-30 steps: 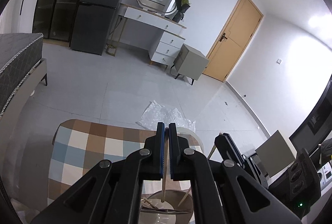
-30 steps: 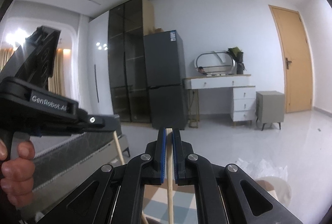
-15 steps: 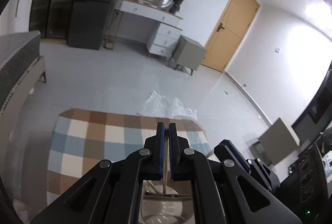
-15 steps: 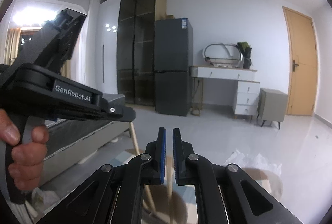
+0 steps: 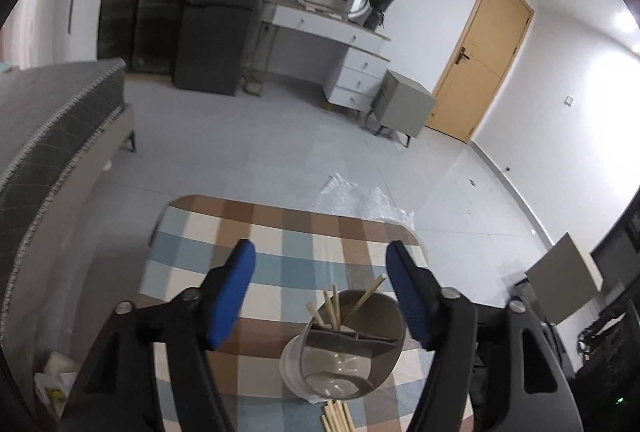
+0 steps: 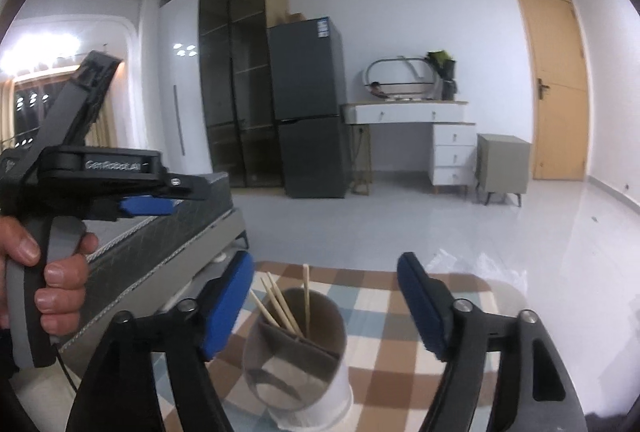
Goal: Organize utensils
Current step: 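Open both grippers and withdraw from the utensil holder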
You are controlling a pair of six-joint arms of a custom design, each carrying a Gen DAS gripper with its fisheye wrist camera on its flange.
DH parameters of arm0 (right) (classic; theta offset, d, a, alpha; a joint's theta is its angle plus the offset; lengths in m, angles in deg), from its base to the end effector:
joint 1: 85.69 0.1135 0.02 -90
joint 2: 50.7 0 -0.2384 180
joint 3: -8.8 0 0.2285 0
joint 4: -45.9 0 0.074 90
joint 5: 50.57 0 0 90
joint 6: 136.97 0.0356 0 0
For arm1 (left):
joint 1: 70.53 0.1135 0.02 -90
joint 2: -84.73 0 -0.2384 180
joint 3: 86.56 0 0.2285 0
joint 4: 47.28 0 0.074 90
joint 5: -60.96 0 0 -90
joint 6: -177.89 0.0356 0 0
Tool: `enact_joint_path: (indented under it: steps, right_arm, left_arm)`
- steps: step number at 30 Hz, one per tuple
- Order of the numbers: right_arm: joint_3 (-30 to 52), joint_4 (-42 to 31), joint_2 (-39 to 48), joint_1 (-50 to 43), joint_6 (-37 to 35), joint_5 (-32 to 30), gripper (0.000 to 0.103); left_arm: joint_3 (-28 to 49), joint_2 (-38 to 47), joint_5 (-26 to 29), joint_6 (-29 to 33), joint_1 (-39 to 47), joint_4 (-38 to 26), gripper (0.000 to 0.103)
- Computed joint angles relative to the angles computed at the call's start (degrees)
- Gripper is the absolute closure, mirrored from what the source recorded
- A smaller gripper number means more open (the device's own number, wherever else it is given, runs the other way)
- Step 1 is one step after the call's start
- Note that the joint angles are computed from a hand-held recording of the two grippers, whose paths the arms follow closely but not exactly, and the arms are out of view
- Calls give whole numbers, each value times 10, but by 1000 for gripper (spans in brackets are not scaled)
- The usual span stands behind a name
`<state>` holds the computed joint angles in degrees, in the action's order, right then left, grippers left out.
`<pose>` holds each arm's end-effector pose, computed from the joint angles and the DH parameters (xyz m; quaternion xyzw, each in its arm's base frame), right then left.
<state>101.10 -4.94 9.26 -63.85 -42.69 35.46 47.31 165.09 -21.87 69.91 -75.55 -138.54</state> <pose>0.1825 0.0758 0.4074 -0.1438 0.7985 0.1593 0.5624 0.2012 -0.0221 0.4653 -0.0738 0.8935 -0.1426 0.4195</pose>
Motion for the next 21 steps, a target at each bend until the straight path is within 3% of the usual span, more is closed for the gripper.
enact_joint_path:
  steps: [7,13,21]
  right_arm:
    - [8,-54,-64,28,17,50,12]
    - [9,-87,-101,66,32,91,7]
    - [-16,-120,-154,91,48,130,1]
  left_arm:
    - [-20,-57,-80,-13,-49,-21,29]
    - [-64,-104,-151,-31,-102,-24,21]
    - [-117,-149,-249,-65,-198,-24,19]
